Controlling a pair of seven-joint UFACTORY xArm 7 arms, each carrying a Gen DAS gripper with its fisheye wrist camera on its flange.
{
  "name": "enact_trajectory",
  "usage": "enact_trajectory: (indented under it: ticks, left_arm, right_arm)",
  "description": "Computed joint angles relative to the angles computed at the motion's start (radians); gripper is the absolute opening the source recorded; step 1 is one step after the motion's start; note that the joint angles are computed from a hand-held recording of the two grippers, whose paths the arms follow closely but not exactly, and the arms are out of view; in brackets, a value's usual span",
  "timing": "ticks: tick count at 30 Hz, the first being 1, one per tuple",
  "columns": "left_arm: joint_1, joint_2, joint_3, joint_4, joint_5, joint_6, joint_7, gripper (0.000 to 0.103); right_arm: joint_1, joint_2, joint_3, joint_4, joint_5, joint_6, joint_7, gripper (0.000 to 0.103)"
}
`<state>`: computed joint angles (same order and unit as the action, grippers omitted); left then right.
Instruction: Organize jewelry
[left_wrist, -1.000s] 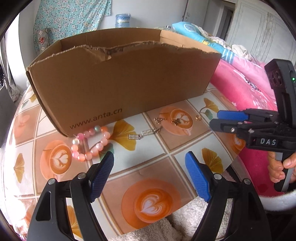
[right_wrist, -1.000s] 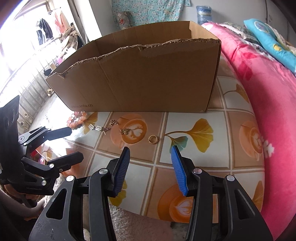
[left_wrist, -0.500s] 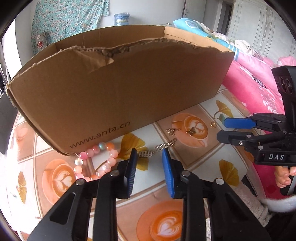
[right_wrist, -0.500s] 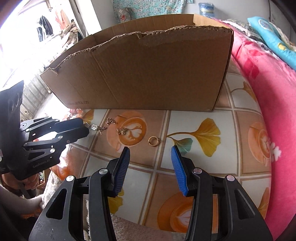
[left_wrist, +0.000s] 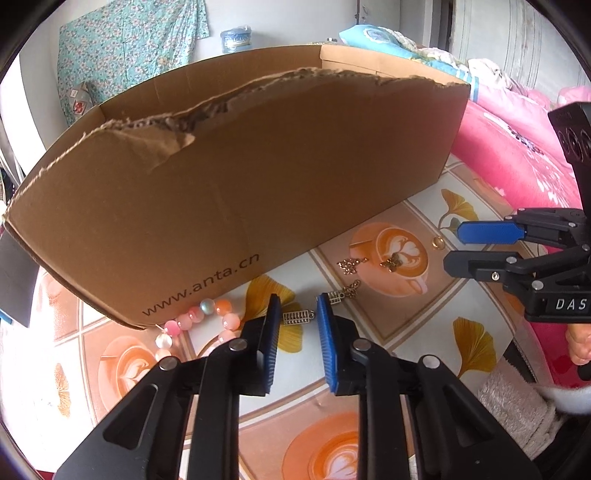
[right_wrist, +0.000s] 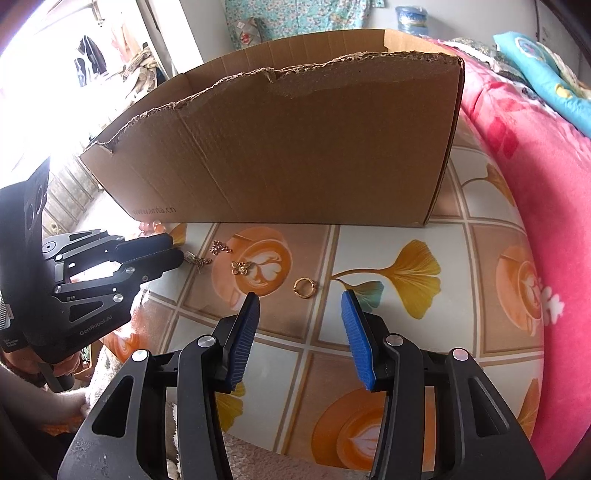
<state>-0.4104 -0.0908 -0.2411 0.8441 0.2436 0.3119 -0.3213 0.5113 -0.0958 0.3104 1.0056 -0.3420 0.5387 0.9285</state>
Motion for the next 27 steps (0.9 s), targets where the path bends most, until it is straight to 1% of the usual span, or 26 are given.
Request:
enact_trajectory:
  ticks: [3,12,15,20,23,24,25,27]
  left_arm:
    - [-0.003,-0.001,-0.003,0.002,0.0,0.008,-0.004,0.015]
    - [0.001,-0.01,-0.01,-0.009,0.039,0.005,-0.051,0.014]
    - [-0.001,-0.016,-0.007,-0.019,0.027,-0.005,-0.047,0.014]
    - [-0.006,-0.021,0.003,-0.027,-0.026,-0.013,-0.004,0.014]
    - [-0.004,-0.025,0.003,-0.029,-0.038,-0.012,0.006,0.014]
    - [-0.004,-0.028,0.005,-0.032,-0.046,-0.017,0.011,0.011]
    - [-0.005,-0.032,0.007,-0.036,-0.057,-0.021,0.021,0.006]
    - [-0.003,-0.037,0.008,-0.037,-0.07,-0.019,0.032,0.004]
  right_arm:
    - [-0.001,-0.009,-0.002,-0.007,0.003,0.0,-0.005,0.045]
    - [-0.006,-0.015,0.006,-0.012,-0.005,0.003,0.01,0.045]
    - [-0.008,-0.023,0.006,-0.017,-0.009,0.002,0.018,0.045]
    - [-0.012,-0.033,0.01,-0.019,-0.017,0.006,0.023,0.045]
    - [-0.013,-0.037,0.014,-0.02,-0.023,0.007,0.03,0.045]
    - [-0.013,-0.039,0.015,-0.021,-0.025,0.007,0.031,0.045]
    - [-0.014,-0.04,0.016,-0.021,-0.027,0.006,0.032,0.045]
    - [-0.015,-0.044,0.018,-0.022,-0.03,0.006,0.033,0.045]
